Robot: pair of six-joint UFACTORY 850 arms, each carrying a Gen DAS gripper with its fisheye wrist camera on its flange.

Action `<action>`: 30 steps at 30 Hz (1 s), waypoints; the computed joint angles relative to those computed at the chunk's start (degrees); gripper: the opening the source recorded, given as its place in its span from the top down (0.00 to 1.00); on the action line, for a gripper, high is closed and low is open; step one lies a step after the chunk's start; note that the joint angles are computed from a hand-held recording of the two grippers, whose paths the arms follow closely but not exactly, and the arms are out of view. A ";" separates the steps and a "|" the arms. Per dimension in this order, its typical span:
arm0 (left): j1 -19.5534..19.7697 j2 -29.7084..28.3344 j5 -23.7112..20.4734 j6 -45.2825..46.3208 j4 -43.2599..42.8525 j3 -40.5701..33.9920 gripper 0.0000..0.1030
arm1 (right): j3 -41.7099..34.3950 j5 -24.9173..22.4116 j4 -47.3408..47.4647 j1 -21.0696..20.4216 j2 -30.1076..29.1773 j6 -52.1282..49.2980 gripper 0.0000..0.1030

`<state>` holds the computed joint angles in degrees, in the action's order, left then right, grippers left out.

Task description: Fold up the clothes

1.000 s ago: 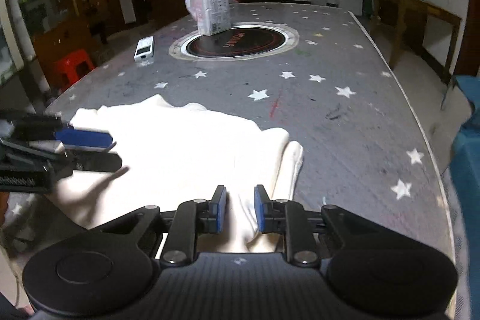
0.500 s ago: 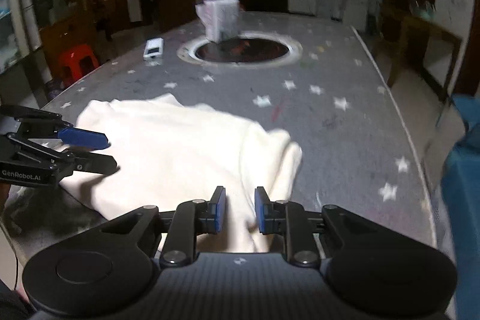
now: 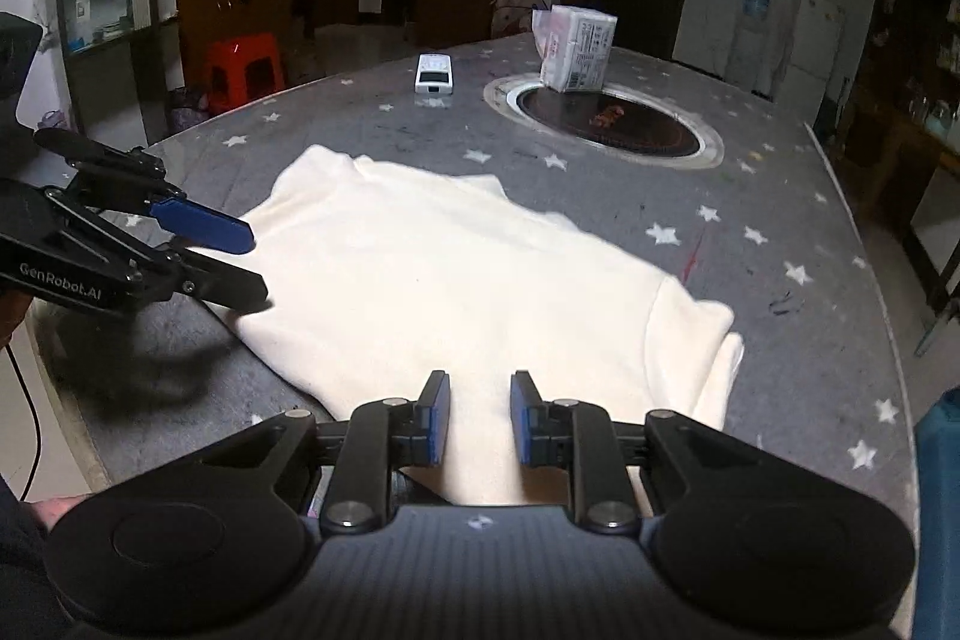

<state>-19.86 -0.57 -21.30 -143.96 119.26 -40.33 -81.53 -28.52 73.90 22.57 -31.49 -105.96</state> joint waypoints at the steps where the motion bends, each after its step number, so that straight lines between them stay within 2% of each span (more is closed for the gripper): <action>1: -0.12 0.46 -0.47 -0.78 0.43 0.41 0.51 | 0.11 -0.50 0.51 0.02 0.23 -0.58 0.81; 6: 0.48 0.59 0.00 -0.18 -1.66 1.22 0.49 | -0.03 -3.92 0.37 0.78 0.30 -1.83 0.80; 10: 1.82 1.63 1.77 -3.86 2.12 1.08 0.49 | -1.20 -4.44 -4.89 1.48 -0.78 1.92 0.80; 14: 4.08 1.11 3.02 -10.67 9.82 -0.73 0.49 | -3.64 -6.84 -4.87 0.60 -1.69 5.17 0.76; 20: 7.59 -4.10 4.73 -19.95 18.29 -5.37 0.49 | -11.90 -2.99 -6.07 0.08 -7.01 13.59 0.75; 24: 8.15 -6.04 5.50 -13.01 11.58 -6.57 0.49 | -17.59 -0.72 -8.78 -0.21 -11.26 21.36 0.75; 30: 9.09 -5.77 6.37 -16.54 14.80 -6.01 0.49 | -22.38 0.16 -14.46 -1.08 -14.85 32.35 0.75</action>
<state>-10.78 -6.34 -14.93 -160.50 134.07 -46.33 -103.91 -28.36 59.44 21.48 -46.34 -73.60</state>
